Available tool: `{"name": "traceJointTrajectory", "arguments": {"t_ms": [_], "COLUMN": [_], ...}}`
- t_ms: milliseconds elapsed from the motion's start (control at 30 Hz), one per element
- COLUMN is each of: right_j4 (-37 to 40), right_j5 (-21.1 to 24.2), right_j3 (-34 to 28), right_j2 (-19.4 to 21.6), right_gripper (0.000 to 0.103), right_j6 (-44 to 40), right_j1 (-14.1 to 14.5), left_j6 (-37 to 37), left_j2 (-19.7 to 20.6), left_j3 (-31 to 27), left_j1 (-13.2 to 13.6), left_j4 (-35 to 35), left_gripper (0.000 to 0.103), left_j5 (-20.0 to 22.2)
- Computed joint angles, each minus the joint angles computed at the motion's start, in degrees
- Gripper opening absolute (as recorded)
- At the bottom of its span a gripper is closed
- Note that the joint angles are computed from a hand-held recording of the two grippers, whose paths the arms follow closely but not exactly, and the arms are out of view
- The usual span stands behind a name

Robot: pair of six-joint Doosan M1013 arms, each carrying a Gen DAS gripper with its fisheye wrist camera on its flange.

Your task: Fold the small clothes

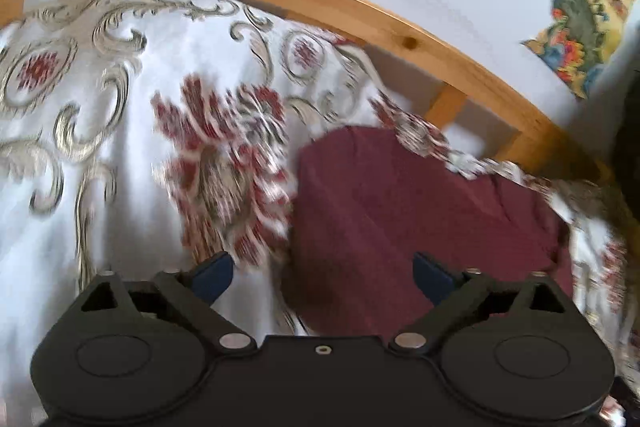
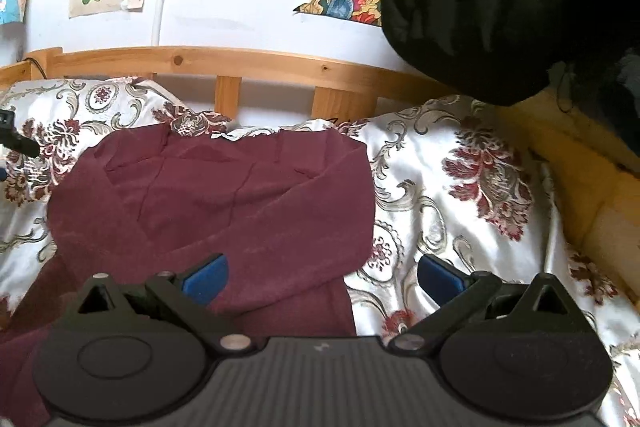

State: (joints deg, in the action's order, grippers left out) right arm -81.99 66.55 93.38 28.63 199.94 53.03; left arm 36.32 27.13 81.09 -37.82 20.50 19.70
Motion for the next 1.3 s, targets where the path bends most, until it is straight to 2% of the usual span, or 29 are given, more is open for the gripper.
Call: {"name": "traceJointTrajectory", "arguments": {"t_ms": [33, 100, 200, 267, 400, 500, 600, 700, 767, 967, 1200, 1300], "right_j4": [0.15, 1.46, 5.3, 11.02, 19.53, 21.24, 21.11, 22.58, 23.97, 24.6, 25.2, 25.61], "right_j5": [-0.17, -0.49, -0.13, -0.46, -5.79, -5.26, -3.64, -2.95, -2.43, -1.18, -1.28, -1.14], "right_j3": [0.53, 1.35, 1.59, 0.93, 1.42, 0.93, 0.29, -0.37, -0.97, -1.75, -1.65, -1.66], "right_j2": [-0.43, -1.27, -1.91, -2.08, -3.24, -2.91, -2.36, -1.95, -1.6, -0.9, -0.77, -0.71], "right_gripper": [0.103, 0.103, 0.103, 0.103, 0.103, 0.103, 0.103, 0.103, 0.103, 0.103, 0.103, 0.103], "right_j6": [0.22, -0.72, -5.62, -8.81, -9.74, -12.37, -14.3, -16.82, -19.5, -22.39, -22.46, -22.72], "right_j1": [0.27, 0.81, 1.59, 1.73, 1.22, 1.85, 2.84, 3.4, 3.5, 4.26, 3.86, 3.62], "left_j6": [5.05, 11.13, 14.05, 18.05, 38.4, 45.32, 48.38, 55.05, 56.85, 48.98, 44.25, 42.56], "left_j2": [-0.99, -2.4, -4.7, -6.02, -8.14, -8.97, -9.75, -9.54, -8.88, -5.92, -4.84, -4.87], "left_j3": [1.19, 2.88, 5.85, 7.73, 10.85, 11.86, 12.97, 12.55, 11.59, 8.68, 7.71, 7.93], "left_j1": [-0.15, -0.77, -2.35, -3.16, -3.79, -4.73, -6.32, -7.44, -8.21, -10.34, -10.86, -11.52], "left_j4": [-4.87, -9.38, -8.66, -11.13, -28.82, -32.27, -29.22, -28.53, -26.41, -12.55, -6.87, -3.23], "left_gripper": [0.1, 0.1, 0.102, 0.102, 0.102, 0.102, 0.102, 0.102, 0.102, 0.101, 0.098, 0.086], "left_j5": [-0.79, -1.04, -1.15, -1.37, -1.59, 0.29, 1.91, 6.78, 10.65, 19.33, 20.6, 20.13]}}
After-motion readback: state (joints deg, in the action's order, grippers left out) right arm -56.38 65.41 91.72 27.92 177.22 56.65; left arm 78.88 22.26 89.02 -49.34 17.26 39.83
